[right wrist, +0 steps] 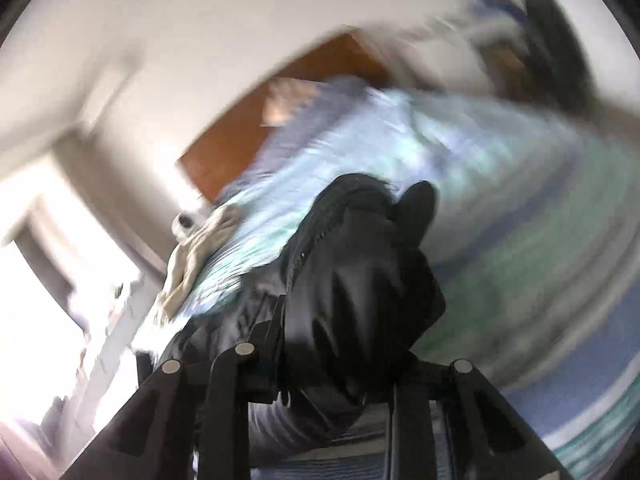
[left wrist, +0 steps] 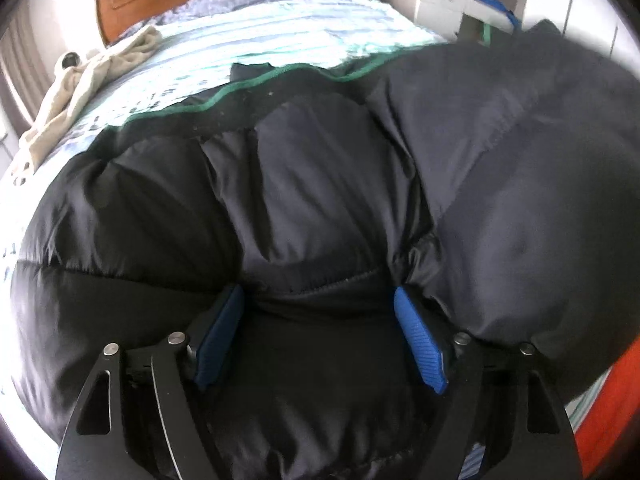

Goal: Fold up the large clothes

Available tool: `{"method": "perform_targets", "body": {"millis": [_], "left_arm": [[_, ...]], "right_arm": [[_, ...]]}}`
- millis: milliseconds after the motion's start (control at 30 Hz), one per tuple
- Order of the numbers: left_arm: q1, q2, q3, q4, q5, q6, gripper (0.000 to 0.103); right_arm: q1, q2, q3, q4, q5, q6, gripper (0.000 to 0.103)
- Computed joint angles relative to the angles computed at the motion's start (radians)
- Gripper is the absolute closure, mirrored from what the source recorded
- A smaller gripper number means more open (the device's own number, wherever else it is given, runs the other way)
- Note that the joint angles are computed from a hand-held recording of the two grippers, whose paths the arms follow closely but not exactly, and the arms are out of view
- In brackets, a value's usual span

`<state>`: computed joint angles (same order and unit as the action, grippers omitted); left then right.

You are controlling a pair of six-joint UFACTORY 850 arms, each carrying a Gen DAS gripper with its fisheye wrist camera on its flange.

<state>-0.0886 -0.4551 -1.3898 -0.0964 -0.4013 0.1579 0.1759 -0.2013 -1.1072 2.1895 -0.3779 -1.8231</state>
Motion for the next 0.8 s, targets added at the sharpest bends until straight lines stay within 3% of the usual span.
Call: {"method": "perform_targets", "body": {"millis": [67,167,300,400,500,600,767,800], "left_arm": [[0.022,-0.005,-0.062,-0.036,-0.125,0.063,0.029],[0.115,0.057,-0.082,-0.319,-0.173,0.3,0.027],[0.247,0.035,-0.269,-0.7,-0.506,0.548,0.01],[0.236,-0.017,-0.432,-0.711,-0.671,0.581,0.006],[0.178,-0.089,-0.597,-0.59,-0.782,0.542,0.006],[0.108,-0.122,-0.664,-0.386,-0.785,0.486,0.006],[0.017,-0.091,-0.565,-0.066,-0.623,0.333,0.007],[0.018,-0.091,-0.557,-0.052,-0.597,0.311,0.025]], "right_arm": [[0.042,0.019,-0.009,0.02,0.006,-0.123,0.077],[0.098,0.032,-0.024,0.008,0.017,-0.233,0.077],[0.158,0.023,-0.048,-0.033,0.024,-0.29,0.077],[0.208,0.008,-0.076,-0.084,0.053,-0.319,0.077],[0.256,-0.009,-0.095,-0.132,0.079,-0.385,0.077],[0.305,-0.021,-0.098,-0.117,0.101,-0.517,0.077],[0.328,-0.033,-0.084,-0.068,0.08,-0.626,0.077],[0.325,-0.035,-0.082,-0.057,0.074,-0.641,0.077]]}}
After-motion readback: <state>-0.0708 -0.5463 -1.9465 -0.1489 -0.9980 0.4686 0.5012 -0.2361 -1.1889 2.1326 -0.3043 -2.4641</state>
